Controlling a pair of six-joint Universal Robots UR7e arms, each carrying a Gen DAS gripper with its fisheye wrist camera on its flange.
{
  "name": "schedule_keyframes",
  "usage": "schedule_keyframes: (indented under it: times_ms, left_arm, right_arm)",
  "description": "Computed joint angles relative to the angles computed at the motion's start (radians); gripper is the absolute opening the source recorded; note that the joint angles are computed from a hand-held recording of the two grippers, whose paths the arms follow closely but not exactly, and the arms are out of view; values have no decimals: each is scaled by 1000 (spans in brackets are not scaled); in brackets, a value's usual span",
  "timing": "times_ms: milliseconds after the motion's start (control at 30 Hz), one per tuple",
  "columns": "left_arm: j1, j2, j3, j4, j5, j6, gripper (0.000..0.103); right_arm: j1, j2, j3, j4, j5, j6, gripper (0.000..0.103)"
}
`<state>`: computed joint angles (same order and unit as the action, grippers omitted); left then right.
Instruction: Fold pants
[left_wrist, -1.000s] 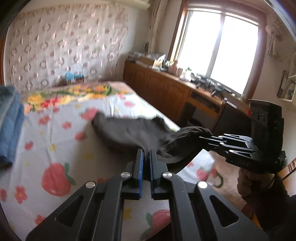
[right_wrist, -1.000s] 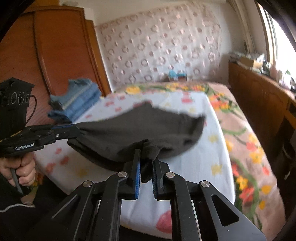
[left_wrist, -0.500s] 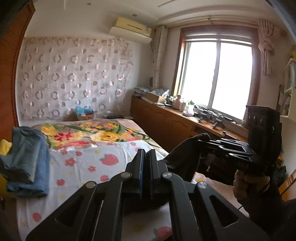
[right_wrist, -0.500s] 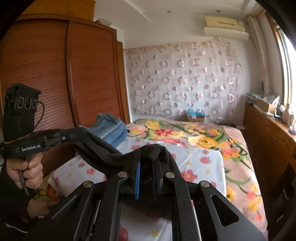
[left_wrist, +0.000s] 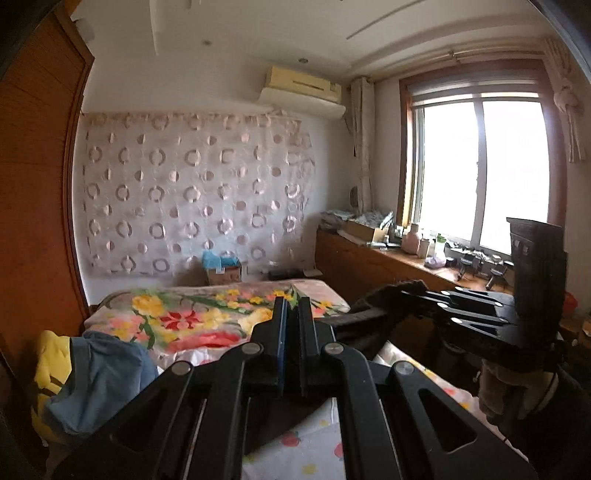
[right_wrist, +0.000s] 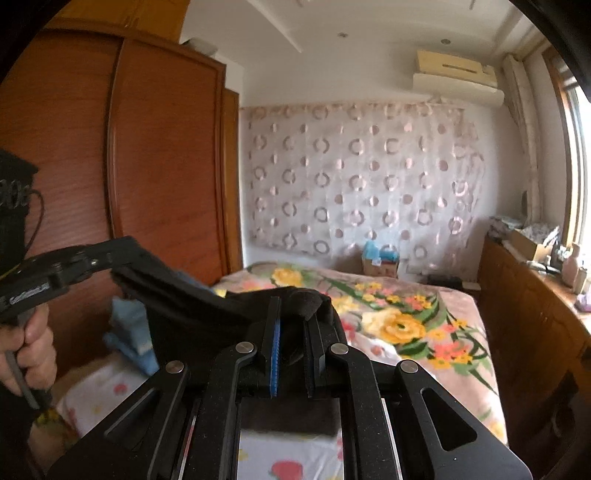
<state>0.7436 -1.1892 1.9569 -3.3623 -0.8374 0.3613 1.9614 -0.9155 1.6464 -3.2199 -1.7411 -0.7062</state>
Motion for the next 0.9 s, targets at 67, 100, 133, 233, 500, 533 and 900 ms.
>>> schedule_keyframes:
  times_ms: [67, 100, 133, 233, 500, 533, 900]
  left_arm:
    - [1, -9, 35, 10, 20, -5, 2]
    - [8, -13, 66, 16, 32, -16, 2]
    - [21, -21, 100, 34, 38, -47, 2]
    - [55, -40, 193, 90, 39, -154, 2]
    - [61, -78, 374, 161, 4, -364, 2]
    - [52, -75, 380, 164, 5, -380, 2]
    - [52, -84, 471, 161, -14, -471, 3]
  right_arm:
    - [-11, -1, 22, 19, -7, -1, 7]
    - [-17, -3, 36, 24, -11, -3, 7]
    - [-24, -5, 62, 26, -17, -1, 7]
    - [-63, -8, 153, 38, -26, 9, 7]
    - [-136, -34, 346, 19, -24, 23, 7]
    - [-142, -41, 362, 18, -20, 29, 7]
    - [-173, -56, 492, -62, -16, 60, 8]
